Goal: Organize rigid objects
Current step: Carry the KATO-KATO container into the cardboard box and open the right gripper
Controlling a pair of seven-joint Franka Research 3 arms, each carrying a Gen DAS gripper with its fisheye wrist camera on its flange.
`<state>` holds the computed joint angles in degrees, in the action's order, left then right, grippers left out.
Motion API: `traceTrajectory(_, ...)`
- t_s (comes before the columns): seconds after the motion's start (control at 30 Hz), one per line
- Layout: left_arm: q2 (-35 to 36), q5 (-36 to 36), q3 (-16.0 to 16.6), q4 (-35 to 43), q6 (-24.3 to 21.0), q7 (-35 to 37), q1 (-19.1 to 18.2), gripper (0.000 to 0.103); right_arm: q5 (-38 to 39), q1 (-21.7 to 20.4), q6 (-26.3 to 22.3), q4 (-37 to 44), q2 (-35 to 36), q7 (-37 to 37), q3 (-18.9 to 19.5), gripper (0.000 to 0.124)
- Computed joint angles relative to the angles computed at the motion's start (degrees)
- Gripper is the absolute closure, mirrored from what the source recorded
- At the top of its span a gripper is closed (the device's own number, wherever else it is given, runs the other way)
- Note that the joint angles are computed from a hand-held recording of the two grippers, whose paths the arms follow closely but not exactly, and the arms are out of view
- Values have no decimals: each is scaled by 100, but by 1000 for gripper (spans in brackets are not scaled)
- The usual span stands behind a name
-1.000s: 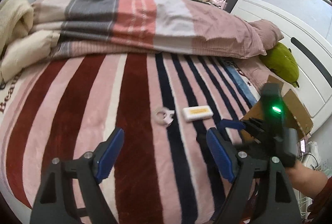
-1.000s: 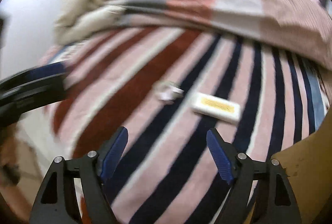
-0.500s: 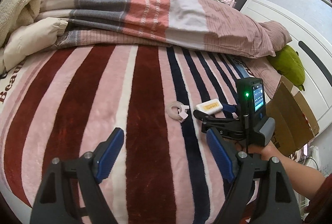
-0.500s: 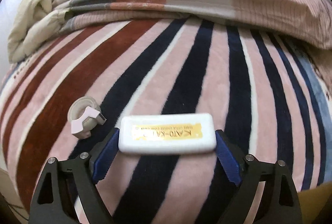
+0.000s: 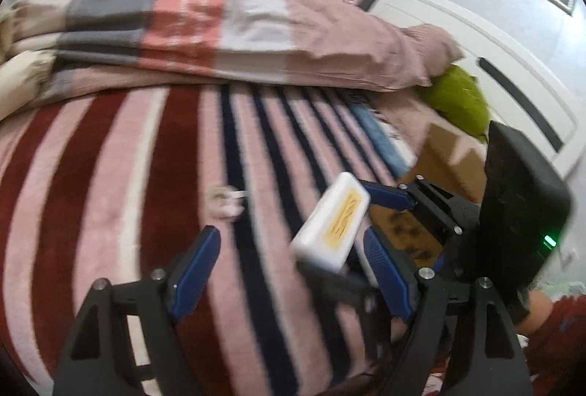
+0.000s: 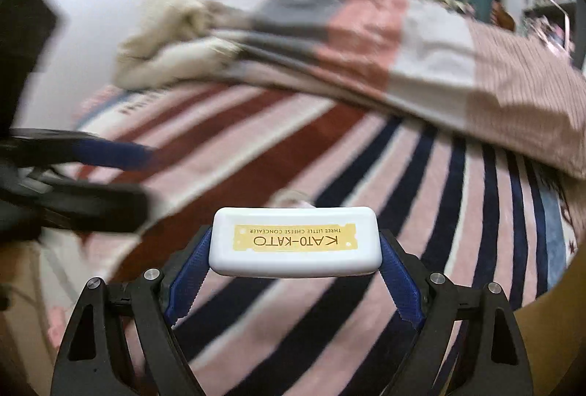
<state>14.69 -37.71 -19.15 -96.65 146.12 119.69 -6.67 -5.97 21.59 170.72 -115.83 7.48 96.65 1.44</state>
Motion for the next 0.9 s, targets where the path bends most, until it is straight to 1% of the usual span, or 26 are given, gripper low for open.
traceTrajectory(0.07, 12, -116, -86, 107, -150, 130, -5, 41, 277, -66, 77, -186, -275, -407, 172, 39)
traceTrajectory(0.1, 21, -149, -112, 160, -219, 183, -24, 43, 447, -96, 94, -245, -374, -608, 243, 39)
traceTrajectory(0.17, 58, -391, -215, 316, -427, 421, -28, 56, 977, -149, 178, -437, -625, -1130, 376, 39)
traceTrajectory(0.2, 82, -490, -253, 406, -538, 520, -48, 60, 1052, -159, 216, -549, -769, -1196, 384, 39)
traceTrajectory(0.23, 79, -499, -256, 446, -550, 546, -106, 63, 1040, -173, 240, -635, -876, -1168, 397, 39)
traceTrajectory(0.4, 305, -164, -274, 914, -637, 392, -455, 63, 1252, -366, 279, -1058, -1412, -1254, 373, 39)
traceTrajectory(0.57, 779, 323, -385, 1664, -937, 123, -761, 63, 1078, -809, 184, -1462, -1958, -980, 472, 39)
traceTrajectory(0.7, 1294, 828, -461, 2435, -1304, -172, -1049, 63, 1095, -1078, -116, -1678, -2343, -928, 430, 39)
traceTrajectory(0.8, 1831, 1271, -474, 3266, -1756, -443, -1333, 63, 1070, -1286, -421, -1734, -2514, -850, 410, 39)
traceTrajectory(0.9, 2311, 1654, -449, 4056, -2186, -651, -1601, 63, 1092, -1402, -660, -1777, -2627, -858, 335, 39)
